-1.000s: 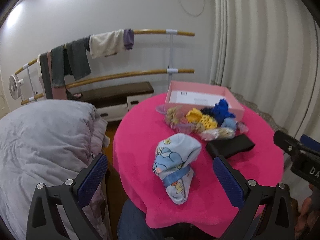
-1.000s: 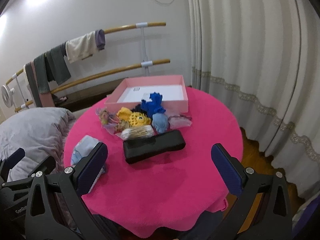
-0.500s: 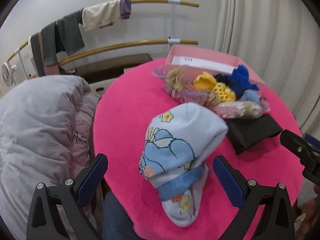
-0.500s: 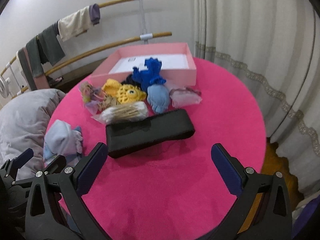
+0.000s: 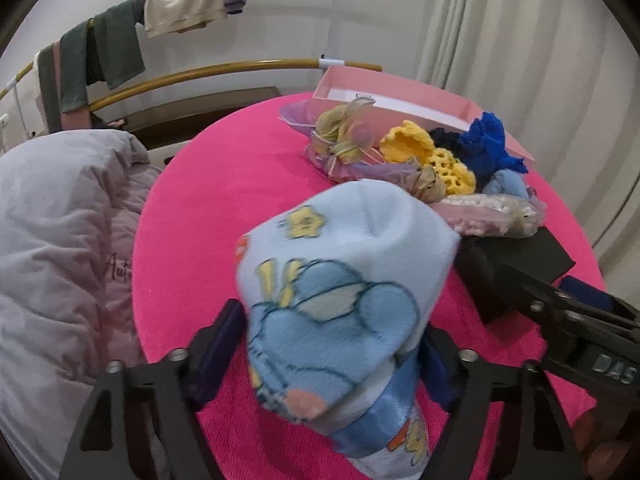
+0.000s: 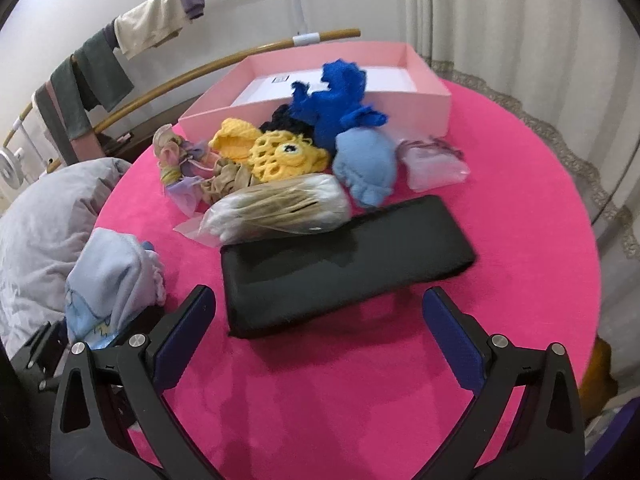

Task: Organize soft objects
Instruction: 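Grasp the light-blue cloth bundle with the left gripper while the right grasps the black pouch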

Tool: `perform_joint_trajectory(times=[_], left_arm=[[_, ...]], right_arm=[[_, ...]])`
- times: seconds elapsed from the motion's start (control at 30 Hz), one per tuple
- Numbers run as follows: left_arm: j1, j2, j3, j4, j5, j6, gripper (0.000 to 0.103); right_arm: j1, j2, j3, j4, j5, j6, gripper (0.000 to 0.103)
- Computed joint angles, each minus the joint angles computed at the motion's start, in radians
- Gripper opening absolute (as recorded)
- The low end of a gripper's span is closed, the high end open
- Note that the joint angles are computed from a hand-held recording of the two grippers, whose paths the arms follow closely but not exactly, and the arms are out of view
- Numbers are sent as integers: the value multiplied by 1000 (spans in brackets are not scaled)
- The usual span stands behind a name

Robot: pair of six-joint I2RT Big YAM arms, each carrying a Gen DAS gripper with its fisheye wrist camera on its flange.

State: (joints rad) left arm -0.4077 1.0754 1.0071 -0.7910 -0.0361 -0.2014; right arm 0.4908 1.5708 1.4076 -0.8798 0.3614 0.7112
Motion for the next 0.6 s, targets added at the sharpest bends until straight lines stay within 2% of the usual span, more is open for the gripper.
perform_joint_trajectory(times=[0.2,0.33,0.47,0.57,0.6], left_arm=[[23,6,1,9,24,18,69],[24,10,1,13,21,26,69],[12,15,3,15,3,28,69],[12,19,7,12,4,30,68],[10,19,8,11,1,31,67]], right_arm=[[-4,56,56,-15,-5,54,103],[-11,88,87,-43,8,146,103],[1,116,114,-84,79,115,103],[4,84,69,-35,73,84,97],[4,73,53,-24,69,67,91]])
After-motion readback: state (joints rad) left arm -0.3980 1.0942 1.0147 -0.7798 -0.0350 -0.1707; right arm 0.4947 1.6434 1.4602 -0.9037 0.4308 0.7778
